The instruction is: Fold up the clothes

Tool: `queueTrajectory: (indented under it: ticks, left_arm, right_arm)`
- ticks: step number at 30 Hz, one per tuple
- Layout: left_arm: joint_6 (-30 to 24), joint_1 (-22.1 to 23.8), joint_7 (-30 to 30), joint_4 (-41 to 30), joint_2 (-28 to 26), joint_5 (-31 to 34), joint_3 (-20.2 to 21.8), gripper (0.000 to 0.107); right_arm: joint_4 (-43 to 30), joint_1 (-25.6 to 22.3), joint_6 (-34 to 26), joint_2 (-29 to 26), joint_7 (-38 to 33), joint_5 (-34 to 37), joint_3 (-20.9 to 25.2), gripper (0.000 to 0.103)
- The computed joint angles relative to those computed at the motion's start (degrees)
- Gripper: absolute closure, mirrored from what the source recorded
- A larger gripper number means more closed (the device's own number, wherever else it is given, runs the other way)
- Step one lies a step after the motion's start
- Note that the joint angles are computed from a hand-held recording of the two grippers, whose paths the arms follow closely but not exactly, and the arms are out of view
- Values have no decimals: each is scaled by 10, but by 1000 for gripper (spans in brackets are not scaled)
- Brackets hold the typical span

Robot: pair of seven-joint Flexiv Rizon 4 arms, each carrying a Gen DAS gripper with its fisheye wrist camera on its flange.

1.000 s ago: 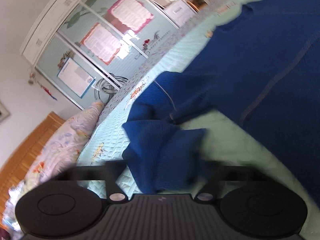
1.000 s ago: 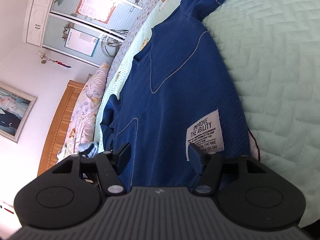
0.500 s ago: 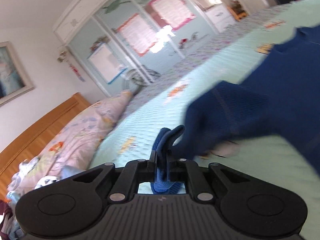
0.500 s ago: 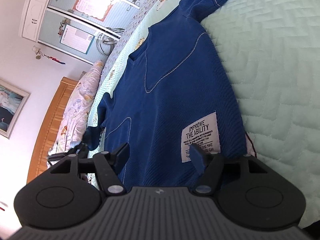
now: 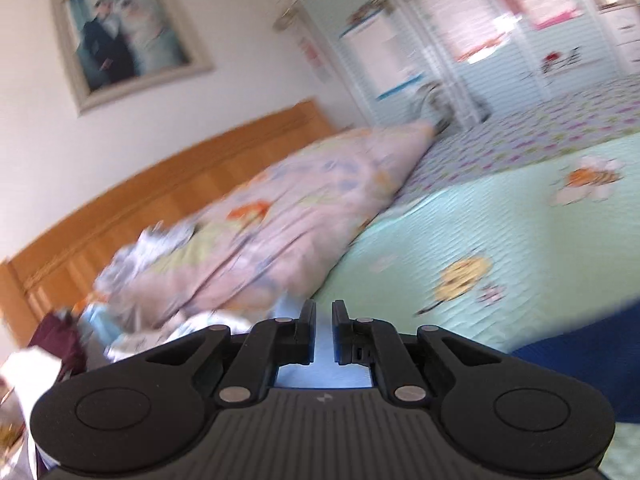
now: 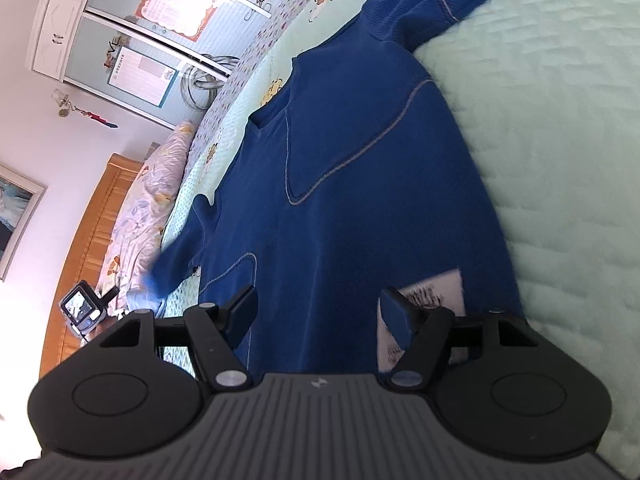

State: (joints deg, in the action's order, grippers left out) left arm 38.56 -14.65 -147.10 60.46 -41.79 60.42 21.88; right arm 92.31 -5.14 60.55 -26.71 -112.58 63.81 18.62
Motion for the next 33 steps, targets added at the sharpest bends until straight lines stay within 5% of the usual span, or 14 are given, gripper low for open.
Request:
queueTrajectory:
  ticks: [3,6,11,16,19,22,28,31,33]
  left_arm:
    - [95,38,-2,62,30,-38,-28,91]
    - [259,114,44,145,55,-135,-89,67]
    - [446,210,75,231,49,-275,-178,25]
    - [428,238,78,230,33,-382,-201,18]
    - [401,311,135,242,14,-482,-288,16]
    - [489,337,130,281,1,-525,-317,6]
    - [600,392,132,314,-29,-595,-397,5]
    - [647,427,151,315,-58,-605,-457,12]
    - [655,447,170,309,-80,-607,-498,34]
  right_arm:
    - [-14,8,2,-11,7,-9,-1,34]
    - [-25,11,3,-19,7,-15,3,34]
    - [-28,17,10,-25,22,-38,5,34]
    - [-22,21,20,-22,40,-58,8,33]
    - [-24,23,25,-27,48,-66,11,32]
    - [-26,27,32,-32,57,-78,14,31]
    - [-31,28,38,-39,69,-98,20,28]
    - [-31,30,45,-41,74,-107,23,27]
    - [-30,31,50,-42,76,-112,26,25]
